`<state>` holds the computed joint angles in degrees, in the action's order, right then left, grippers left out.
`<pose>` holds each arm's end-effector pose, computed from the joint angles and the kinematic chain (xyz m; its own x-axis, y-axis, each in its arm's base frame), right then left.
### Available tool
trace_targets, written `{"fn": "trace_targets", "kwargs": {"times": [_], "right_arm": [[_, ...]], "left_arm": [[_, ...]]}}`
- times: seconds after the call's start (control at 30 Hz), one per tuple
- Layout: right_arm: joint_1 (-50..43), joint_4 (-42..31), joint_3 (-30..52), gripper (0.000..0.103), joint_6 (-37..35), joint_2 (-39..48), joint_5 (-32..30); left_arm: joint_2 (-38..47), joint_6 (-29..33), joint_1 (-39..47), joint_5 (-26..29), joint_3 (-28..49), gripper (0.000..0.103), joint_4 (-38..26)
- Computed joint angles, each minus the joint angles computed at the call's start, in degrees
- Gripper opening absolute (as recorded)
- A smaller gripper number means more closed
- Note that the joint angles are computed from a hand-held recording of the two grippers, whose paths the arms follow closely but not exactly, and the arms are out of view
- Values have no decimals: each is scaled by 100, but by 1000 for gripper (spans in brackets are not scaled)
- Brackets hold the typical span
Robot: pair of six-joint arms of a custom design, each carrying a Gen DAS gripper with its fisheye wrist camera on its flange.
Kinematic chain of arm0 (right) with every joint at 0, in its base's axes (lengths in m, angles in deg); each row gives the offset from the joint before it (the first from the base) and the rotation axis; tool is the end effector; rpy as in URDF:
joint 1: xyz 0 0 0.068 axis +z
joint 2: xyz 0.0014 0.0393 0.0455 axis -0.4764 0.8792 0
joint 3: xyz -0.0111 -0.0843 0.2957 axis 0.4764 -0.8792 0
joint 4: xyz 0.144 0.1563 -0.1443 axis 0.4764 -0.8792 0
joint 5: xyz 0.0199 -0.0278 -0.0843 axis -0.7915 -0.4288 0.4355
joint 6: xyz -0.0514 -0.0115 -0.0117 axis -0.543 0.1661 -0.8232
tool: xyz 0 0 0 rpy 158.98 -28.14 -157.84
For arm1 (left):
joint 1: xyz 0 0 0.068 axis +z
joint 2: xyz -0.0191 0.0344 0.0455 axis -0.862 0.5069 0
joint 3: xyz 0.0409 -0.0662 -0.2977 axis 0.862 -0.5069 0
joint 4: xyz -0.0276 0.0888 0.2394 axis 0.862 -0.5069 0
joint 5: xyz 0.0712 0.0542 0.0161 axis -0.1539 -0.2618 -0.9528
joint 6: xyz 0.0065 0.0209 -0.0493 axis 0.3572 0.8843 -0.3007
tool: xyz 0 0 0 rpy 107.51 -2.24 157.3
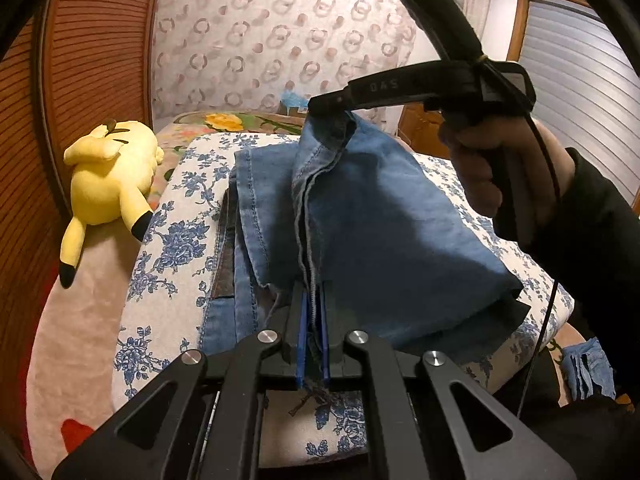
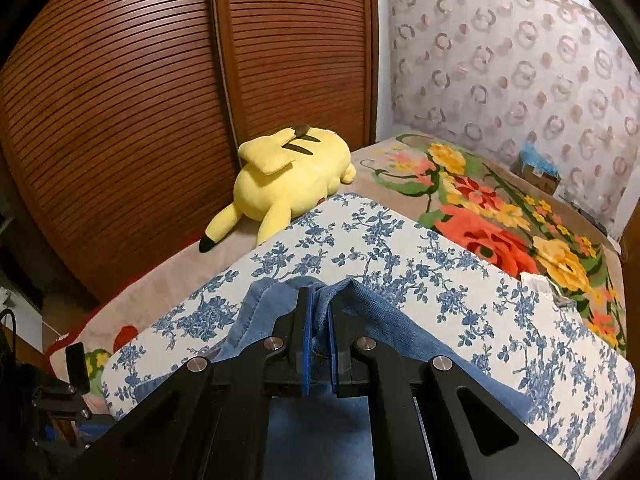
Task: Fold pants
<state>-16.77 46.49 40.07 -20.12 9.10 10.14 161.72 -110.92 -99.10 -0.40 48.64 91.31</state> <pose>0.3404 0.0789 0.3257 -0.4976 -0.3437 -0.7964 -0.5152 0.8557 -0.0474 0.1893 -0.1496 0.1867 -0.6525 0.0764 -0.7540 0.3291 0.9248 -0.1911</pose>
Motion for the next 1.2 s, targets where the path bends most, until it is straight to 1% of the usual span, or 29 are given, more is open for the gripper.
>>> {"fn": "trace_targets", "kwargs": {"times": [0.23,0.4,0.5,0.57,0.63,0.67,0.8,0.83,0.9,0.93,0.97,1.0,1.03,1.07,1.1,1.13,1.17,1.2], "right_arm": [[88,407,-70,7,122,370,52],[53,608,-45,7,196,633,-84],[-20,716,-68,19,282,694,-320],[-105,761,-76,40,315,696,-723],[-137,737,-40,45,261,696,-951],[-133,757,-32,45,236,693,-966],[-157,854,-29,45,234,639,-777],[-187,859,-46,45,221,604,-795],[-320,790,-64,46,145,498,-1043],[-364,773,-94,46,117,436,-1011],[-408,779,-164,46,110,349,-916],[-488,772,-267,46,98,226,-868],[-599,762,-393,46,65,87,-899],[-720,741,-541,46,6,-66,-939],[-833,740,-717,46,-76,-231,-946],[-959,744,-913,46,-209,-408,-949],[-1110,773,-1146,50,-392,-601,-997],[-1231,790,-1335,52,-535,-767,-1037]], "left_arm": [[160,7,85,32,100,7,-91],[356,-6,184,99,175,7,-103],[450,13,177,86,233,7,-146],[492,23,182,90,261,7,-183],[530,9,210,120,253,7,-159],[564,3,230,139,251,7,-142],[590,-45,255,127,297,10,-231],[575,-42,255,103,317,12,-289],[523,-37,255,2,389,18,-460],[503,-41,266,-65,435,24,-553],[490,-35,280,-114,473,33,-618],[482,-8,317,-129,494,38,-640],[477,36,367,-129,519,51,-639],[500,92,409,-136,553,58,-634],[536,131,437,-148,589,60,-635],[576,169,462,-147,654,67,-664],[637,234,481,-151,719,74,-659],[679,284,484,-155,768,77,-640]]}}
